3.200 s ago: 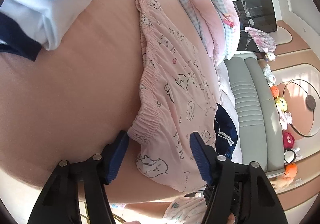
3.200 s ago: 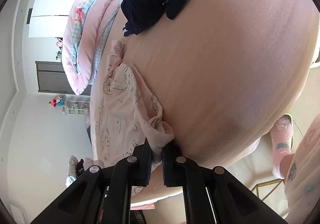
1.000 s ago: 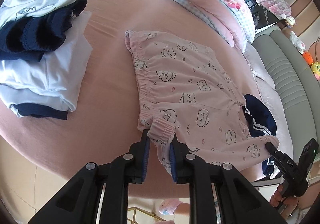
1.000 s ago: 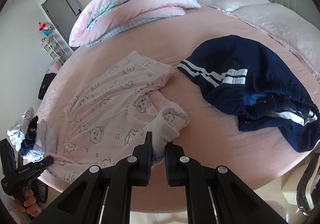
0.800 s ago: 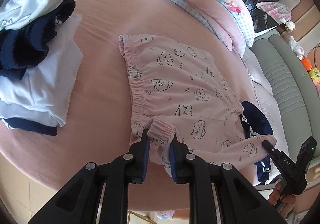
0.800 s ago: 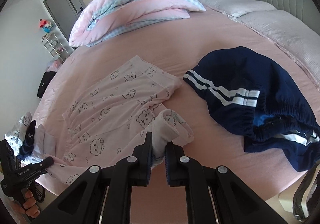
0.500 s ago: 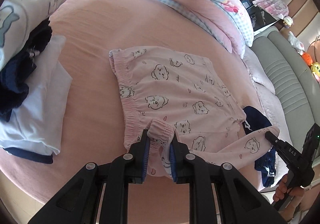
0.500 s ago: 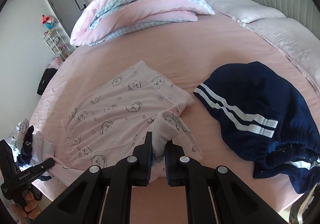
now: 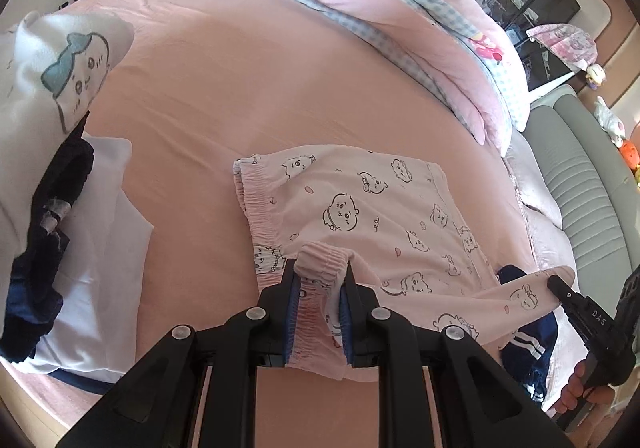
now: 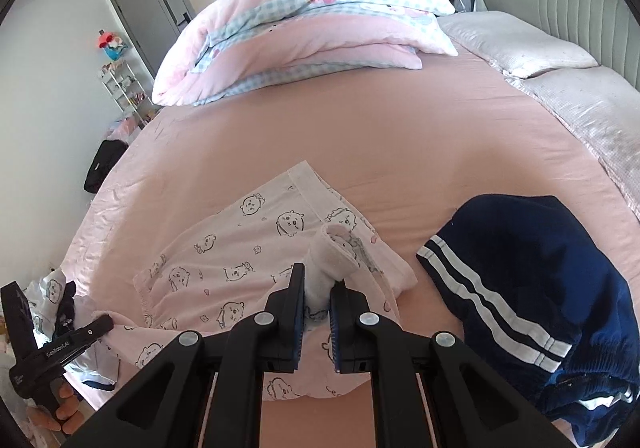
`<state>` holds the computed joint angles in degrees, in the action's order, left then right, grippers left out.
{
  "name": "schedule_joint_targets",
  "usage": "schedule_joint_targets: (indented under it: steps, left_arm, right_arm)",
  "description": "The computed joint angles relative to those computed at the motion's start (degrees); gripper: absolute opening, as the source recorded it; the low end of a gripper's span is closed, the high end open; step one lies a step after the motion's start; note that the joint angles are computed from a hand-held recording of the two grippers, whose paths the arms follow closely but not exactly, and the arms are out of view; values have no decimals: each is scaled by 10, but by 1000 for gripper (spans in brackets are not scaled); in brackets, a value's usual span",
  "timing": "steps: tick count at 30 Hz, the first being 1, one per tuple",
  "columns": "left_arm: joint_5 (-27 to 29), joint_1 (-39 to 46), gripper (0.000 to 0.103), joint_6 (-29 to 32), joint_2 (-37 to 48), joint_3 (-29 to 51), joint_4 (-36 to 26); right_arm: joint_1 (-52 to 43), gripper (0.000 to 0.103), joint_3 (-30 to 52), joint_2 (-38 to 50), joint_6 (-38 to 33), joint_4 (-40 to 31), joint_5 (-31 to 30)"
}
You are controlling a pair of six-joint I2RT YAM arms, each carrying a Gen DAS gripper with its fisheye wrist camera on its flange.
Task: Fold clothes
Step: 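Lift the pink waistband with both tools and fold it over toward the cuffs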
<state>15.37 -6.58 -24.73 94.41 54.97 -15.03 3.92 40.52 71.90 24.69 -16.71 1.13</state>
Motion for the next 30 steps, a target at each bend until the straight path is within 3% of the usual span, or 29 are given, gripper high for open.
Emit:
schedule_joint_targets:
  steps: [8,16,19,23,30]
  left_arm:
    - [-8,14,16,-30,64,54,3]
    - [-32,7,16,-72,84,84,-7]
    - [-60,-12,16,-100,59,59,10]
    - [-116,-47,16,-89,53,67,-2]
    - [-123,-48,16,-108,97,124,-29]
  right_arm:
    - [-2,8,97,110,-37,6,-12]
    - [4,8,202,207,-64,-21,14]
    - [7,8,212,215,-64,-24,17]
    - [5,8,213,213,-68,-23,20]
    - [-10,8,228,230,-63,-22,18]
